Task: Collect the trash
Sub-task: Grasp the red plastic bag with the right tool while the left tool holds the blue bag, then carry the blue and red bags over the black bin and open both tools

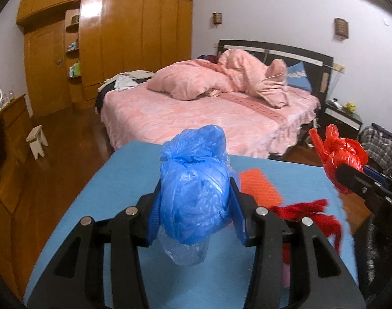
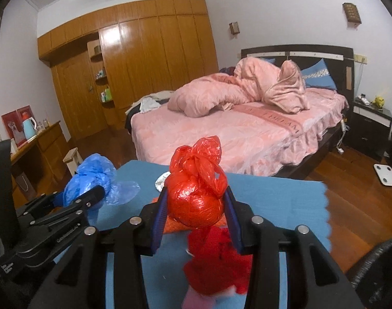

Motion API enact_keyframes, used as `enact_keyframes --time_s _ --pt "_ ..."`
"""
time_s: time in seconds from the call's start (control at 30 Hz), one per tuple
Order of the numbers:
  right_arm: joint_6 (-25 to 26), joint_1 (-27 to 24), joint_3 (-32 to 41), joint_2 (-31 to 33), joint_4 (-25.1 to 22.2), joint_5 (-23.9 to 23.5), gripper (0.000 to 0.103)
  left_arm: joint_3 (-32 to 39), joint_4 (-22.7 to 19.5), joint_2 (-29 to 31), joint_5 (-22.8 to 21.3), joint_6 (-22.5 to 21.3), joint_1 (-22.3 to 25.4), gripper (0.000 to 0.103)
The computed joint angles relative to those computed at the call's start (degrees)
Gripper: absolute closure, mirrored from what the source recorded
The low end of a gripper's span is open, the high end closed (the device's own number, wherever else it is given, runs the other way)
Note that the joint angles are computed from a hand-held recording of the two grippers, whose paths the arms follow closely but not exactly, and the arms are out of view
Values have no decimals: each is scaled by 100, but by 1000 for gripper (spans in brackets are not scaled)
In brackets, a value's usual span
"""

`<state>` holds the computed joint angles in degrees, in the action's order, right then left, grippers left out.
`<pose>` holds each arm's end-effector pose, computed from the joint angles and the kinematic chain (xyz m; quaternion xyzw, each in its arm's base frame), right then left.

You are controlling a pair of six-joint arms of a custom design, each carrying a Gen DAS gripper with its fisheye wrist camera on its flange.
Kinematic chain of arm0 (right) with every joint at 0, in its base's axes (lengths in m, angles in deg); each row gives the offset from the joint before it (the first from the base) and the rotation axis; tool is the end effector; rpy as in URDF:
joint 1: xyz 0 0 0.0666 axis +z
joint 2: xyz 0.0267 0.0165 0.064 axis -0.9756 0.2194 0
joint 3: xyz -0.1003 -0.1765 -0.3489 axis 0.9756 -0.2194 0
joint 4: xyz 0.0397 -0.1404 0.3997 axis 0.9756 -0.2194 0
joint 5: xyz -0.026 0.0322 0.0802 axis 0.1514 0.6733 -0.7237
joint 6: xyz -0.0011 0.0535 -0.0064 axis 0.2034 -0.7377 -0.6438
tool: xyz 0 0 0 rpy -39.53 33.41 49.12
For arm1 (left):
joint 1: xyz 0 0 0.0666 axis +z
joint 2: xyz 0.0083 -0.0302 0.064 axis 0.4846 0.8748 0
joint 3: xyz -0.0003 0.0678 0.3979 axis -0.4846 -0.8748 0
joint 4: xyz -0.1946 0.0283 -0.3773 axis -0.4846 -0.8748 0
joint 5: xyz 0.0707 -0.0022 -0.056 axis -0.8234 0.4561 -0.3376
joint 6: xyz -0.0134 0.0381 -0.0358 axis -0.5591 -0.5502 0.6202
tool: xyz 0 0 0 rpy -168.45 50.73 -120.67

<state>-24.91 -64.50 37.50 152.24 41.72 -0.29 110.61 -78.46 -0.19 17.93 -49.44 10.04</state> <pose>0.5249 0.1324 0.4263 -0.1887 0.8323 0.2142 0.4751 0.4672 -0.1415 0.4260 -0.1576 0.8596 0.0660 0.4815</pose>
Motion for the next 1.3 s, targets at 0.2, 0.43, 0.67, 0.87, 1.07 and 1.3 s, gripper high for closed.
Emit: enact_keyframes --time_s 0.2,0.43,0.67,0.87,1.07,1.3 --pt "95 -531 -554 -695 -121 -98 62 106 -47 -23 -120 65 -617 58" --pt "397 -1320 -987 -1288 -355 -270 62 349 -74 181 -108 142 -1304 58" --pt "538 -2087 -1160 -1568 -480 -398 62 677 57 553 30 61 -1902 58" --pt "714 -2793 -1272 -1652 -570 -483 62 1072 199 943 228 -202 -2283 58" --pt "881 -3399 -1333 -1610 -651 -514 62 1536 242 1452 535 -324 -2541 58" --pt "953 -3838 -1303 -1492 -655 -547 62 2012 234 1955 859 -426 -2688 58"
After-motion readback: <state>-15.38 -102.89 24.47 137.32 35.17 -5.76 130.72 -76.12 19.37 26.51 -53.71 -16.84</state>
